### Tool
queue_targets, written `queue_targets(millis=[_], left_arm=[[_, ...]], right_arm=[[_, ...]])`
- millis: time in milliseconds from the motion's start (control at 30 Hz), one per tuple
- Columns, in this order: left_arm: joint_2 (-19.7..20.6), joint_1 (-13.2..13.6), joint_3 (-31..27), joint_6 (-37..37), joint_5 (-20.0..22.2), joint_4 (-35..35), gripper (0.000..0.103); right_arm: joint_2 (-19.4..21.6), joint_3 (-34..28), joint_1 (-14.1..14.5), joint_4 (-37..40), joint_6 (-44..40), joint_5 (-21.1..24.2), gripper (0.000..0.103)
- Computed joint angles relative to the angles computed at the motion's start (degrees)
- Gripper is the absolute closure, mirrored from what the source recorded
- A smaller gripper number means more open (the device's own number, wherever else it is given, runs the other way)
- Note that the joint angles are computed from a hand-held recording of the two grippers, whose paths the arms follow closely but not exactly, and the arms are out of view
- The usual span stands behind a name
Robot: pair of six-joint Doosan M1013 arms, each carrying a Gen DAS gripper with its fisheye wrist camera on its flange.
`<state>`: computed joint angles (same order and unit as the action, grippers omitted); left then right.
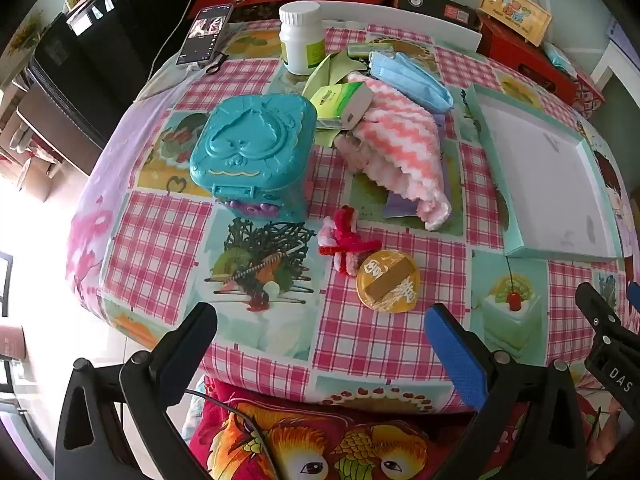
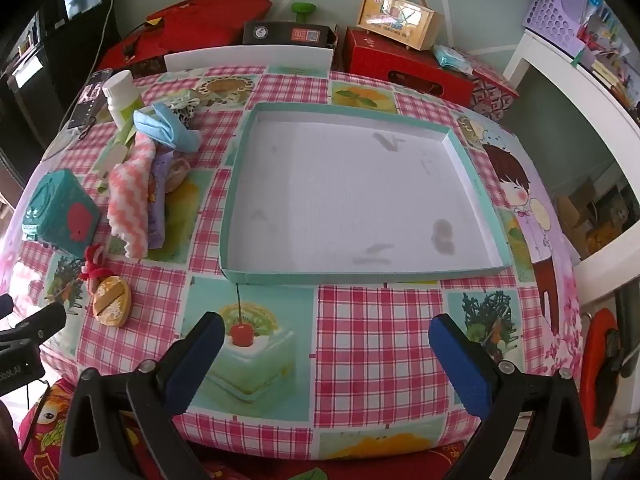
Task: Organize soft objects
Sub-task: 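Move both grippers toward the red pipe-cleaner toy and gold disc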
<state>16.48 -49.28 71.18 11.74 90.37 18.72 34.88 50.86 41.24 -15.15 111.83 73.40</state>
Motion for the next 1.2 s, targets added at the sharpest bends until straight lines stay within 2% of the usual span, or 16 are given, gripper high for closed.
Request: queue_targets(millis=[600, 1033, 1200], left_arm=[[-0.1, 0.0, 0.2, 0.1, -0.2, -0.1, 0.0], [-0.9, 0.5, 2.7, -0.8, -2.7, -2.4, 0.0], [-0.9, 0.3, 3.5, -1.6, -2.4, 0.0, 0.0]], right_arm=[[0.1, 0.1, 0.1, 0.2, -0.2, 0.2, 0.0], [0.4, 0.1, 0.0, 1.1, -0.8, 0.3, 0.0], [0.7, 0.0, -0.1, 2.7, -2.4, 0.2, 0.0]])
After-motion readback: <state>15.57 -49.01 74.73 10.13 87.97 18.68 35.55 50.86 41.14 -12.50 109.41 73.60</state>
